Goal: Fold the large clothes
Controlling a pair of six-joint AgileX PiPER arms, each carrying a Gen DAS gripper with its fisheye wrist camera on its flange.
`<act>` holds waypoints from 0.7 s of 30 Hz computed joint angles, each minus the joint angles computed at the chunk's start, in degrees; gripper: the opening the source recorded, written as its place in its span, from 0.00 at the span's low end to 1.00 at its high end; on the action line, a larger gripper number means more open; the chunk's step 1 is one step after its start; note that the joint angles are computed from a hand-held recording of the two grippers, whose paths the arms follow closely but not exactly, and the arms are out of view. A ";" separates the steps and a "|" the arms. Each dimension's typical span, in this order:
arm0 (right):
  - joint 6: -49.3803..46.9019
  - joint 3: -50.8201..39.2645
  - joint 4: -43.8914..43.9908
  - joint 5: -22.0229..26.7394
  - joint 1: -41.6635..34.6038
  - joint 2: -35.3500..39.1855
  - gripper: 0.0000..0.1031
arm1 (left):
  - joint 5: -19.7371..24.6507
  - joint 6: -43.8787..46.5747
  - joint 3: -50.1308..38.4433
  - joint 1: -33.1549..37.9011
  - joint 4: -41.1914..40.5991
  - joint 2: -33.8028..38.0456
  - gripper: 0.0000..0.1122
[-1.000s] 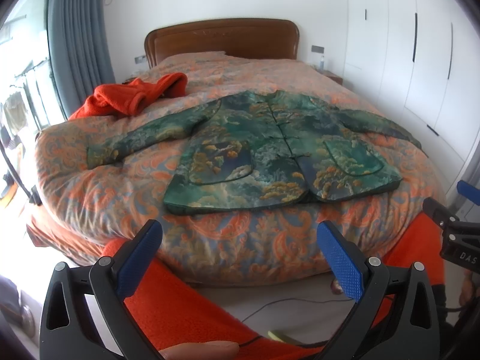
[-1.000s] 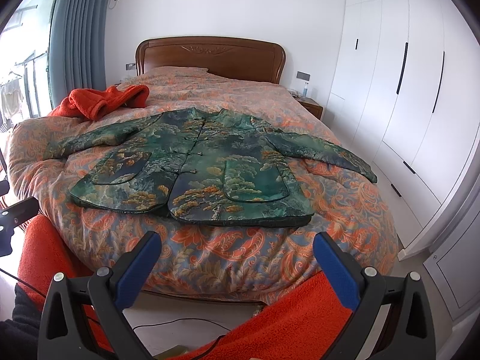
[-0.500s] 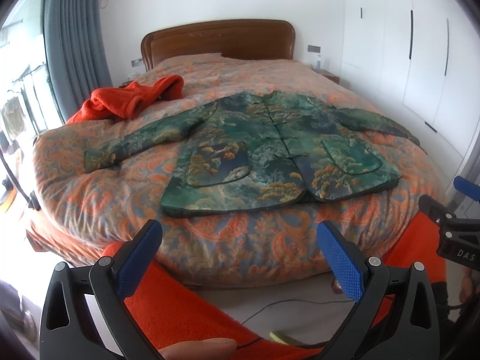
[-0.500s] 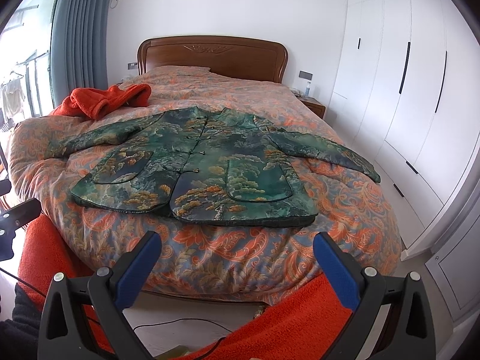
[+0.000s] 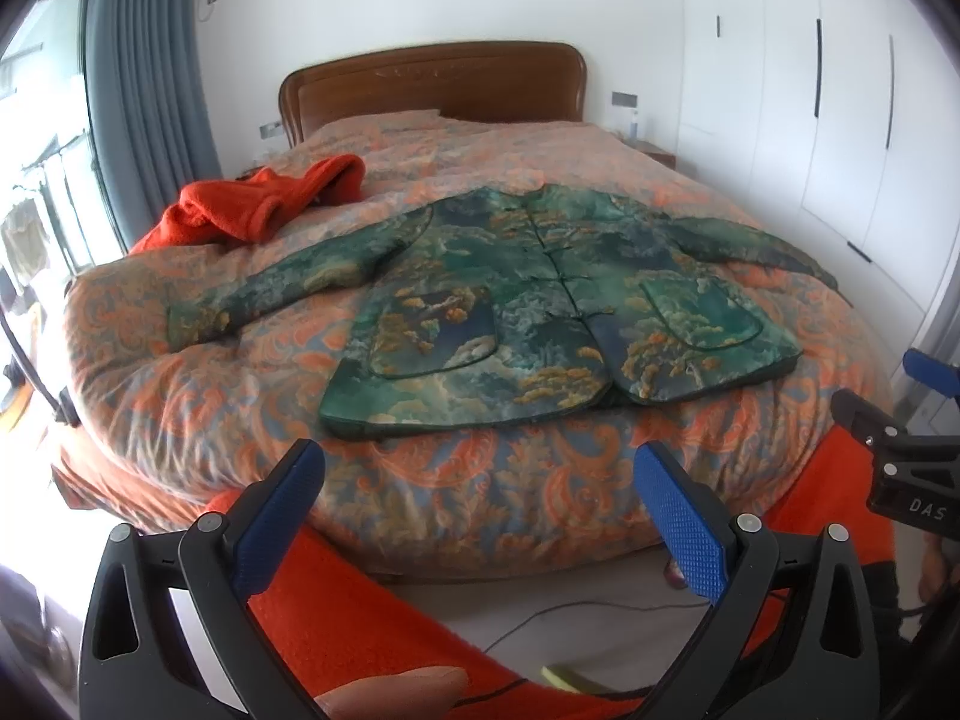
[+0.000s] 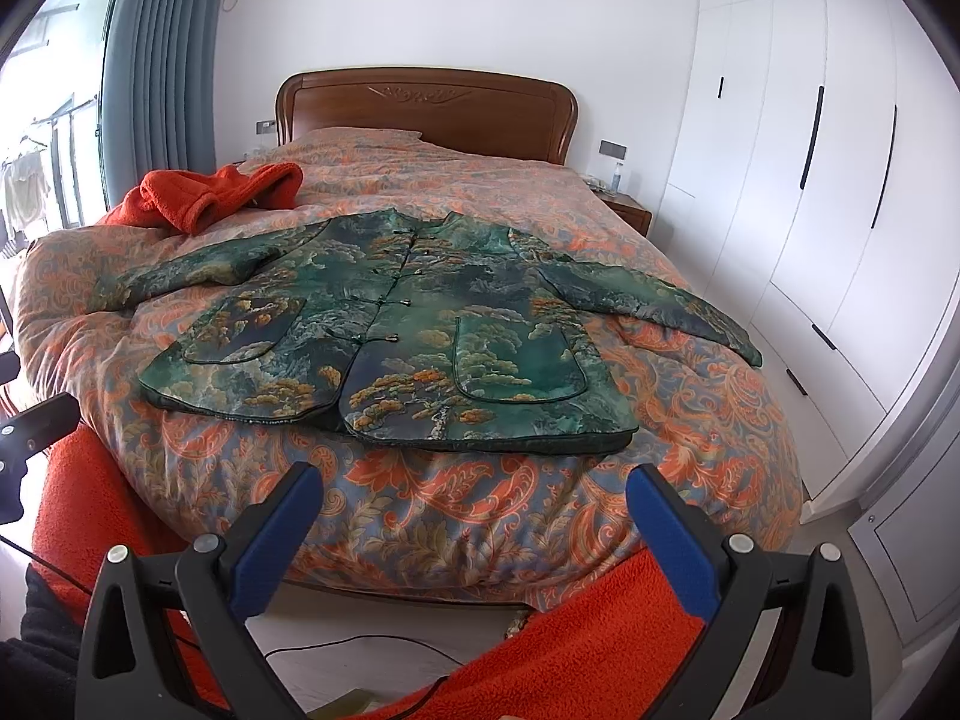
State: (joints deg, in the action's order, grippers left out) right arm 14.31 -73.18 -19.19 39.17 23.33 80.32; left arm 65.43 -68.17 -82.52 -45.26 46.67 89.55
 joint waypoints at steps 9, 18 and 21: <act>1.09 0.19 -1.13 -0.55 0.01 0.21 1.00 | 0.14 0.07 -0.03 0.55 0.63 -0.32 0.91; 4.72 0.30 -5.14 -1.20 0.43 0.47 1.00 | -0.10 1.64 -0.19 2.79 1.05 0.44 0.91; 5.37 -0.58 -5.41 -1.82 -0.61 1.38 1.00 | -0.12 2.58 -1.42 3.17 1.83 1.19 0.91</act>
